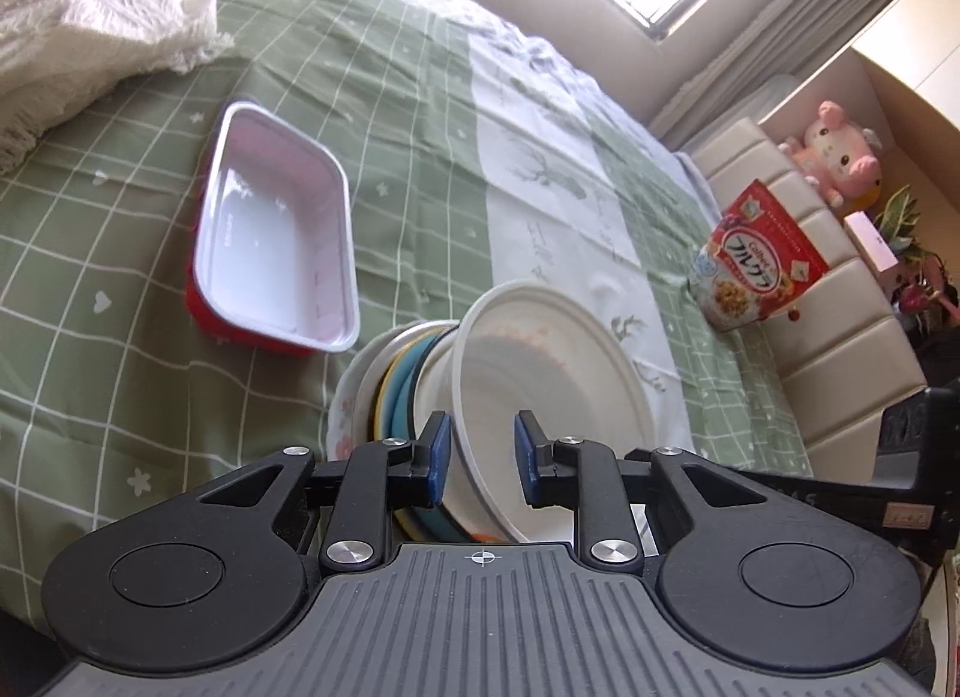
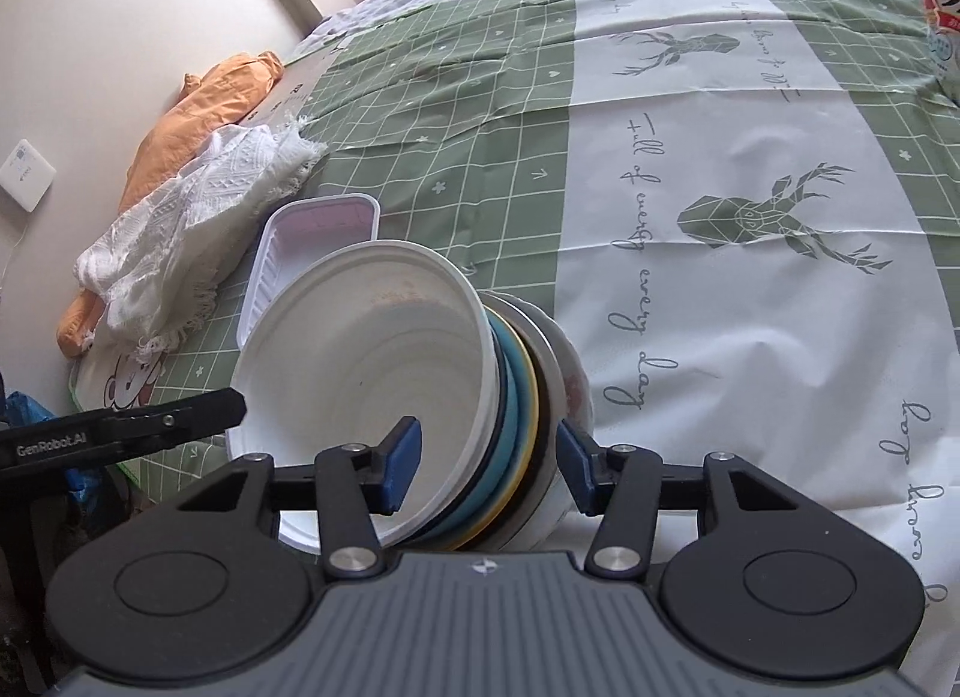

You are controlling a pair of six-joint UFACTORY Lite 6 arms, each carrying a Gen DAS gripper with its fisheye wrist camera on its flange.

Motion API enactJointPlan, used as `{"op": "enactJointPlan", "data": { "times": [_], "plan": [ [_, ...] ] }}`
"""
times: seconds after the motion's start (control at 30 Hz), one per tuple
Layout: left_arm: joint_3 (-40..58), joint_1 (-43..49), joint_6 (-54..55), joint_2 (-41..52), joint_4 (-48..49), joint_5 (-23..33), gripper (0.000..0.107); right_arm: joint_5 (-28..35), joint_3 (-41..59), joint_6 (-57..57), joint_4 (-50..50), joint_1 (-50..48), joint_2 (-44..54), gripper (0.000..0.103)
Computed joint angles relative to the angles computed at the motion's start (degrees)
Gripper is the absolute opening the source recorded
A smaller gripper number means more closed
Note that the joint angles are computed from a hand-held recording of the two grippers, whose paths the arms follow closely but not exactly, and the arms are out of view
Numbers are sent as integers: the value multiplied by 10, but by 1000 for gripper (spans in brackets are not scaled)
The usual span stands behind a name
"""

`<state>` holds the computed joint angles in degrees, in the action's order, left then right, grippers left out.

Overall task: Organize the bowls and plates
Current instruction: 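Set the nested bowls upright onto the plates and open the left gripper, then grasp the rim of the red-and-white rectangular tray with the left gripper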

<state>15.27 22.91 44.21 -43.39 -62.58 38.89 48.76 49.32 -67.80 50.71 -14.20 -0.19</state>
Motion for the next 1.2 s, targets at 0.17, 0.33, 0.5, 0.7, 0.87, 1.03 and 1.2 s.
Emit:
{"op": "enactJointPlan", "data": {
  "times": [0.17, 0.33, 0.5, 0.7, 0.87, 1.03, 1.2],
  "plan": [
    [3, 11, -5, 14, 1, -16, 25, -12, 1, -2, 1, -3, 1, 51],
    [7, 19, 33, 51, -25, -21, 25, -25, 8, 4, -1, 3, 6, 51],
    [9, 30, 74, 82, -52, -19, 25, -39, 12, 18, -10, 17, 9, 51],
    [5, 104, 146, 72, -76, 51, 25, -71, -9, 21, -7, 58, -49, 51],
    [11, 203, 230, 102, -153, 58, 25, -128, 17, 74, -32, 149, -78, 51],
    [63, 163, 345, 217, -286, -99, 25, -125, 165, 273, -165, 274, 46, 51],
    [121, 149, 502, 375, -434, -86, 25, -108, 333, 462, -298, 368, 204, 51]
  ]
}}
